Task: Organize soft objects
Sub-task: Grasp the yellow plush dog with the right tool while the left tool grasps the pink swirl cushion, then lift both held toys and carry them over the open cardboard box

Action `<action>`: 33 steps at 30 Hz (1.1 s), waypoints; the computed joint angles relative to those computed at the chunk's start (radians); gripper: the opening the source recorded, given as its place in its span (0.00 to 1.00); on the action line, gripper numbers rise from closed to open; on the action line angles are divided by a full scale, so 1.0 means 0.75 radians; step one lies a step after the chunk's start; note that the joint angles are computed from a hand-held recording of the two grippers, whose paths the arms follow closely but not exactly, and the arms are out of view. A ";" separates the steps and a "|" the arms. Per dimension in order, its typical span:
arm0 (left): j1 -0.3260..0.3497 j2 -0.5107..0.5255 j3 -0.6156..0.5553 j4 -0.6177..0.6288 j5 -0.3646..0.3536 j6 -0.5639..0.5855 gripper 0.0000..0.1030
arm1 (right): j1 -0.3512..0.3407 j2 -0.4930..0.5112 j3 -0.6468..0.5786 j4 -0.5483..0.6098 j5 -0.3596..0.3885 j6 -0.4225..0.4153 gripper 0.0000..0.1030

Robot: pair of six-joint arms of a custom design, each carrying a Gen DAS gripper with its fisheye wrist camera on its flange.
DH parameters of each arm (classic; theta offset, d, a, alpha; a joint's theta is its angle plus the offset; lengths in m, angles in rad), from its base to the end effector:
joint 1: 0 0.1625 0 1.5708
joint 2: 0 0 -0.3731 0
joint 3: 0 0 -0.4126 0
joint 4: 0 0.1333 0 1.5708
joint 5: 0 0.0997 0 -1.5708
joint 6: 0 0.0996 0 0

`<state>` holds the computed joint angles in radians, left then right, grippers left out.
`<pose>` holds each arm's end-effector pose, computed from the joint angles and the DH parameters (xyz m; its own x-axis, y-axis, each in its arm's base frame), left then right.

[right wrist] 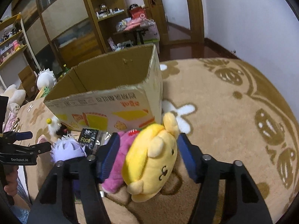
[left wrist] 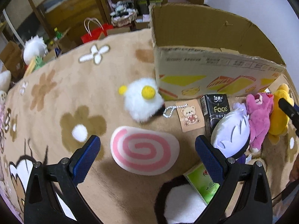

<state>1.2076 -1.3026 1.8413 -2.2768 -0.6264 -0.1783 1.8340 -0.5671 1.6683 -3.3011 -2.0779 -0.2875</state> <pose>0.0007 -0.6005 0.2696 -0.6486 -0.0826 -0.7566 0.2391 0.9217 -0.3056 0.2468 -0.5893 -0.0167 -0.8211 -0.1749 0.5434 -0.4621 0.7624 -0.4529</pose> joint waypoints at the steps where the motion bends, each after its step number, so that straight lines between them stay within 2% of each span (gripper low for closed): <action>1: 0.006 0.002 -0.008 0.020 -0.006 -0.019 0.97 | -0.004 -0.001 0.001 0.009 0.002 0.003 0.59; 4: 0.021 0.007 -0.025 0.057 -0.019 -0.045 0.95 | -0.004 0.006 -0.001 0.001 -0.006 -0.019 0.52; 9: 0.033 0.030 -0.046 0.135 -0.010 -0.080 0.82 | -0.005 0.002 0.002 0.013 -0.007 -0.014 0.49; 18: 0.019 0.048 -0.025 0.152 0.060 -0.054 0.70 | 0.000 0.001 0.007 0.028 -0.014 -0.027 0.44; 24: 0.027 0.034 -0.035 0.167 0.018 -0.072 0.58 | 0.005 0.012 0.007 0.008 -0.033 -0.047 0.40; 33: 0.020 0.030 -0.020 0.151 0.026 -0.064 0.54 | 0.008 0.023 0.010 -0.024 -0.051 -0.083 0.39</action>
<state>1.2229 -1.2798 1.8264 -2.1635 -0.6070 -0.2261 1.8399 -0.5500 1.6760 -3.3190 -2.1158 -0.3495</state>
